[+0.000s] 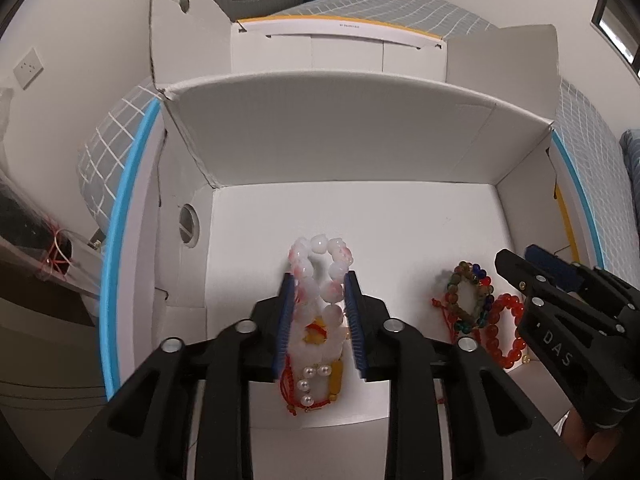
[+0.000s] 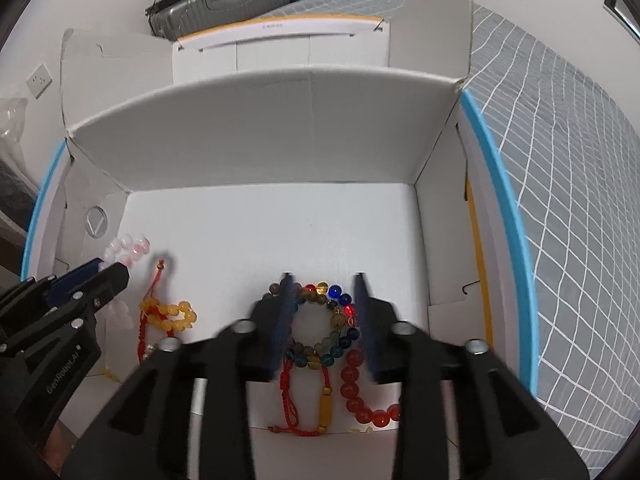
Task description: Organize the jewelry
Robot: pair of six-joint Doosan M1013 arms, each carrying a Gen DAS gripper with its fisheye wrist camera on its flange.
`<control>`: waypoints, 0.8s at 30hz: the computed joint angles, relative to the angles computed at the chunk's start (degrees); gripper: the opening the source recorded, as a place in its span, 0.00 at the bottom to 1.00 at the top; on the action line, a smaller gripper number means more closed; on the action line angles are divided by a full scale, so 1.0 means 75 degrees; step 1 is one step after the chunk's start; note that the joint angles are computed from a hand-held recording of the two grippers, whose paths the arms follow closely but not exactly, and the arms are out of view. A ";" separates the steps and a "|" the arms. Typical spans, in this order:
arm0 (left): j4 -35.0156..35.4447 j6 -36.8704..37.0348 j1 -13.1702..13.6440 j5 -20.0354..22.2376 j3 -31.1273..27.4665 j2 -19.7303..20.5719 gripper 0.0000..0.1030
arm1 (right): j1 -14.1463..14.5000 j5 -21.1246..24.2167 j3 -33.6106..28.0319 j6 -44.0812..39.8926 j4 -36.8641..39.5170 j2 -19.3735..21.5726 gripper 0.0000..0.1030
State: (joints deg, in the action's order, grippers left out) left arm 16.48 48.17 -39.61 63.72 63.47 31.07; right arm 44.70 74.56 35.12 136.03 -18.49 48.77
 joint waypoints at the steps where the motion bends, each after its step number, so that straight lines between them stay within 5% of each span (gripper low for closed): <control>1: 0.0065 -0.0071 -0.0010 -0.0016 0.0015 -0.0021 0.37 | 0.0008 -0.0054 0.0048 0.0031 -0.0040 -0.0042 0.43; 6: 0.0557 -0.0500 -0.0148 -0.0337 0.0383 -0.0368 0.67 | 0.0111 -0.0463 0.0497 0.0304 -0.0384 -0.0384 0.67; 12: 0.1335 -0.1149 -0.0362 -0.0660 0.0923 -0.0803 0.83 | 0.0304 -0.0948 0.1270 0.0885 -0.0932 -0.0903 0.85; 24: 0.2141 -0.1959 -0.0765 -0.1237 0.2021 -0.1582 0.94 | 0.0865 -0.1670 0.2731 0.1996 -0.1930 -0.1779 0.93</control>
